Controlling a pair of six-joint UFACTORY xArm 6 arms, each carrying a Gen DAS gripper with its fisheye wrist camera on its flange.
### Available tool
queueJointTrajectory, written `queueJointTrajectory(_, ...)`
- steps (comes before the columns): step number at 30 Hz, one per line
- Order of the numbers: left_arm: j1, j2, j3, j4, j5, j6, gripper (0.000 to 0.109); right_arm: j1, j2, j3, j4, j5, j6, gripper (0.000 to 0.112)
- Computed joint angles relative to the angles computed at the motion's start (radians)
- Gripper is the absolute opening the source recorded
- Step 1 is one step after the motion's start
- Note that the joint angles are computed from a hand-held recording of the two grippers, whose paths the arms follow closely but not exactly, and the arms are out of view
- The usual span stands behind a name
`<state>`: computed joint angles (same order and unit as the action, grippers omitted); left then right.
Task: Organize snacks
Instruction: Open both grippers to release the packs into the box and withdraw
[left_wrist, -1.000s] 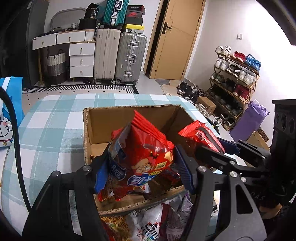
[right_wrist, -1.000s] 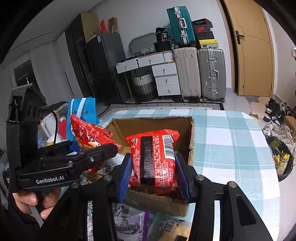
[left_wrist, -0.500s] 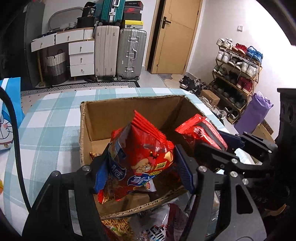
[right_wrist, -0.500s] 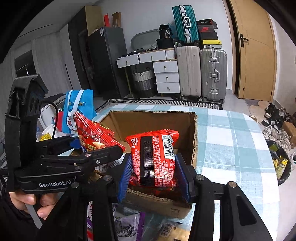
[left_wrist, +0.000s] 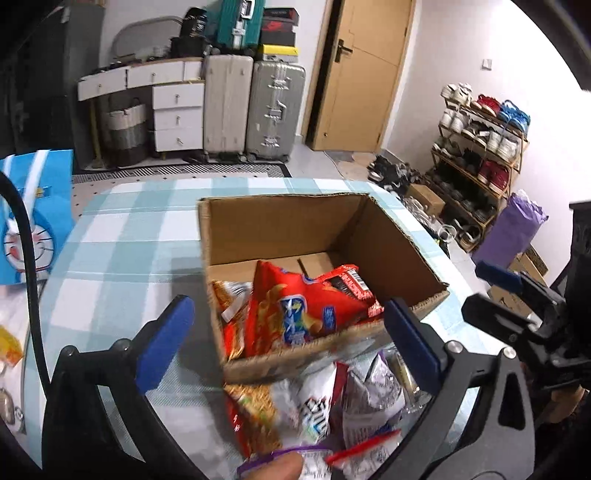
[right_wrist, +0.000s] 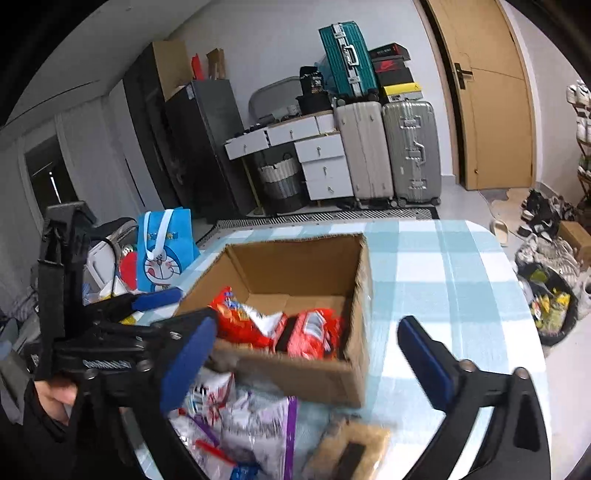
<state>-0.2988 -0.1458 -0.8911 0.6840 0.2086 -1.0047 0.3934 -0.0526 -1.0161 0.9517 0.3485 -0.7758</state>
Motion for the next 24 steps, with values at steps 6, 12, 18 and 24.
queueJointTrajectory(6,-0.009,-0.134,0.124,0.060,0.026,-0.070,0.102,-0.004,-0.089,0.109,-0.139,0.007,0.130,0.103)
queueJointTrajectory(12,-0.029,-0.229,0.229,0.012,0.076,-0.048,0.102,0.007,-0.168,0.199,-0.184,0.014,0.193,0.103)
queueJointTrajectory(18,-0.055,-0.303,0.313,-0.004,0.110,-0.077,0.102,0.024,-0.220,0.257,-0.240,0.029,0.240,0.103)
queueJointTrajectory(24,-0.073,-0.333,0.365,-0.033,0.128,-0.094,0.102,0.027,-0.243,0.294,-0.282,0.033,0.276,0.103)
